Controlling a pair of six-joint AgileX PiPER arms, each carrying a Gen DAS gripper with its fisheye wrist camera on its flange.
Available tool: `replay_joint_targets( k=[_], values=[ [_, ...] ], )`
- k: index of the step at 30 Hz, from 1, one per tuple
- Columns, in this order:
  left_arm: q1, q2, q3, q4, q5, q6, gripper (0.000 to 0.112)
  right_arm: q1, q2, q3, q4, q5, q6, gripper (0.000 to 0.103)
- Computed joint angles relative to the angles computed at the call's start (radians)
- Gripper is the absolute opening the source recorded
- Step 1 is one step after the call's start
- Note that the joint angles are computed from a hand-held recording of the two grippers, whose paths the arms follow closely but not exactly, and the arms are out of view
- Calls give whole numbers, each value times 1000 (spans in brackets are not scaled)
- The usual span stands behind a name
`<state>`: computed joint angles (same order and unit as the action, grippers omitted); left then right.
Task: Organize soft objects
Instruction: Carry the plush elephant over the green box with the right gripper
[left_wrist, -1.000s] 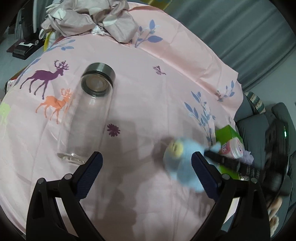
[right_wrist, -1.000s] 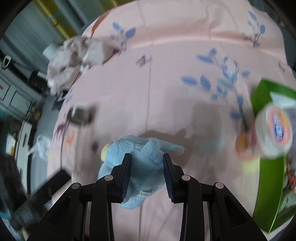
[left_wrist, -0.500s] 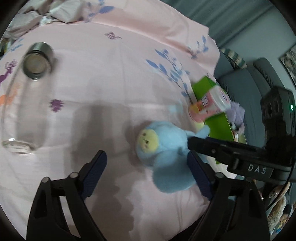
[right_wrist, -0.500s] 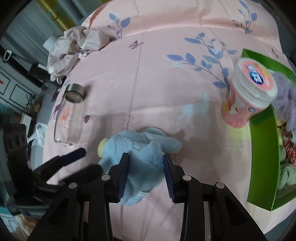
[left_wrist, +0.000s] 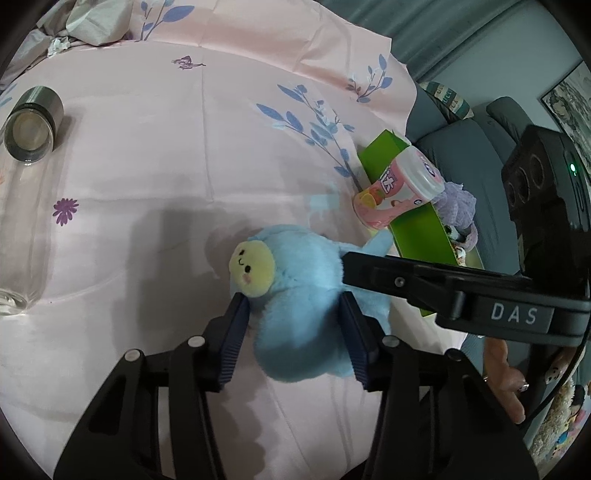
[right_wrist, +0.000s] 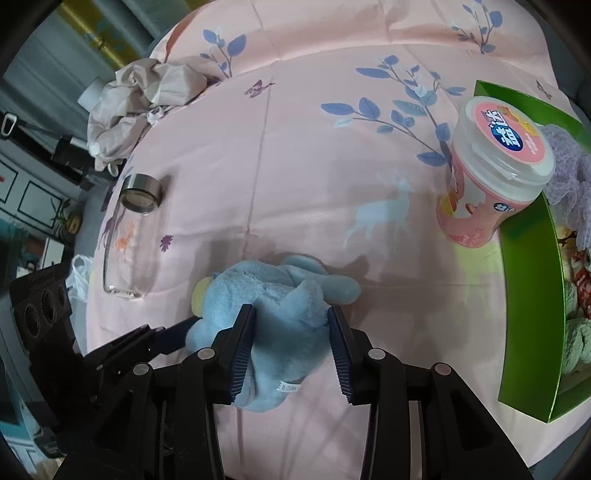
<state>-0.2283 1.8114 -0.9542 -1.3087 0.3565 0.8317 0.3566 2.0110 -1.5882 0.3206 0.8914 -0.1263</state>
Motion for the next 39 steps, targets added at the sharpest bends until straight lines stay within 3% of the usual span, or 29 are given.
replay_joint_targets(
  k=[8,14,22,29,39],
  values=[
    [-31,-11,2,29,-43,-36,42,-5,10,-10,10,14,9,46],
    [-73,-65,5,243,-100,-270,36,6,-55,80,40,-60,15,46],
    [-87,-146,18,325,-121,-363,36,0,-117,88,70,-52,8,46],
    [-108,-194,-7,543,-122,-571,36,13,-181,106,43,-82,19,46],
    [-169,-249,-49,983,-126,-983,35,11,-255,123,33,-114,26,46]
  ],
)
